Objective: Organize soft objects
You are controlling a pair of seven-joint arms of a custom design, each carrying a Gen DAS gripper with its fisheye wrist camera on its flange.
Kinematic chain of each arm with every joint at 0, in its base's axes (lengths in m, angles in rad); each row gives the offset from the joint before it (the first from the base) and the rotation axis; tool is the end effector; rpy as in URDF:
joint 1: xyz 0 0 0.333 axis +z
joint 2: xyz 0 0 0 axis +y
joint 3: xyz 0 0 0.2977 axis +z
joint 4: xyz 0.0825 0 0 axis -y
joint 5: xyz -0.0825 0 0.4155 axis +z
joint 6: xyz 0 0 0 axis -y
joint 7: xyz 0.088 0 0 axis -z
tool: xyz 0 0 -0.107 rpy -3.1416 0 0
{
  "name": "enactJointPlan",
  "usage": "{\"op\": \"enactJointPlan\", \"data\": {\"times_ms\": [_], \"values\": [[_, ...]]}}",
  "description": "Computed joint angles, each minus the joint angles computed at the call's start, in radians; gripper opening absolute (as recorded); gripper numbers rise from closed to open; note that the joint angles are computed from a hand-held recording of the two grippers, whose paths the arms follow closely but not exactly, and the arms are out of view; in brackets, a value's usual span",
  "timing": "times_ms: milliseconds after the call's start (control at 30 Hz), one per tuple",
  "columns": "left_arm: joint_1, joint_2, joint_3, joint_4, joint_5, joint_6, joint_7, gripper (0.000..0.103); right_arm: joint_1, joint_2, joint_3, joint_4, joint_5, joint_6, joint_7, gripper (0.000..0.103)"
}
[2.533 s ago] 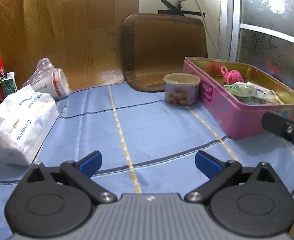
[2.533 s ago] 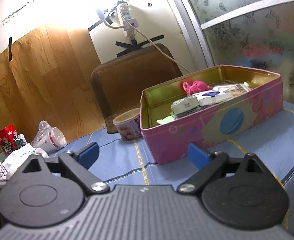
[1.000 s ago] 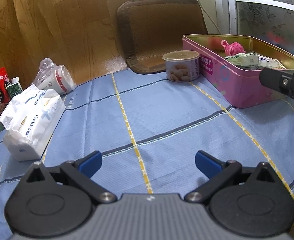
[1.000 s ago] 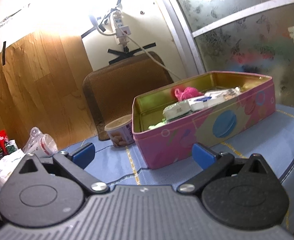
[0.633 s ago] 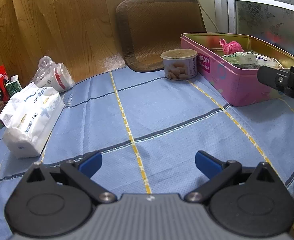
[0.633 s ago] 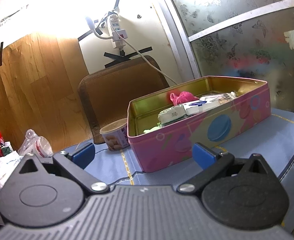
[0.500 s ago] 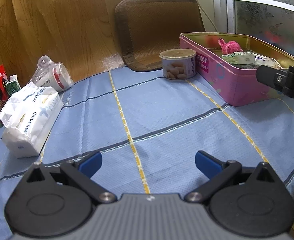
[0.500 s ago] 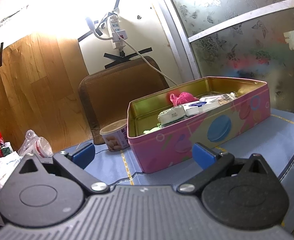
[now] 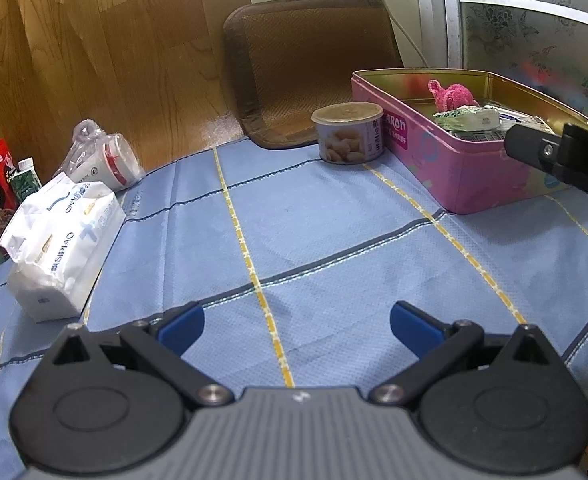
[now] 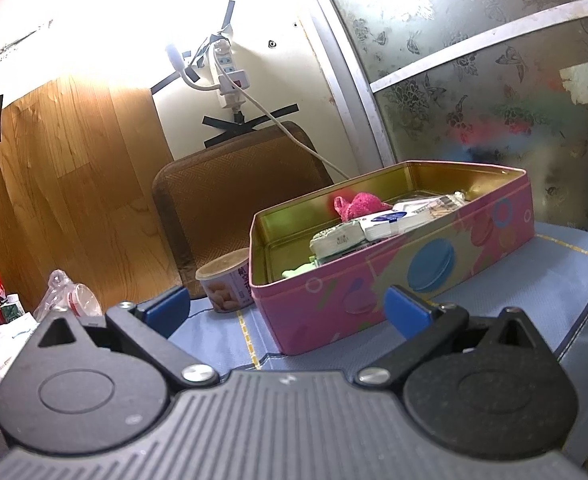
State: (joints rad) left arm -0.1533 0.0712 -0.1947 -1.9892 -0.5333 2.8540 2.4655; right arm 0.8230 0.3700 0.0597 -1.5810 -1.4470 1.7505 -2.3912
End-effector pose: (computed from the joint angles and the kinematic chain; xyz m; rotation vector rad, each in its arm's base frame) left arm 0.6148 -0.1913 0.4830 -0.9556 2.3063 -0.9112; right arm 0.5139 0.4767 0.4521 -0.5835 1.8641 -1.2205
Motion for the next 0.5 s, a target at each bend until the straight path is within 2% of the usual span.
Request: {"op": "enactJointPlan", "data": {"times_ms": [200,500], "values": [[-0.008,-0.007,0.003,-0.015,0.059,0.011,-0.029,0.103,0.0,-0.001,0.0,-0.001,0.0,0.0,0.001,0.103],[-0.01,-0.015,0.004,-0.012,0.087,-0.021,-0.046,0.103,-0.005,-0.016,0.006,-0.019,0.003,-0.003,0.017,0.103]]}}
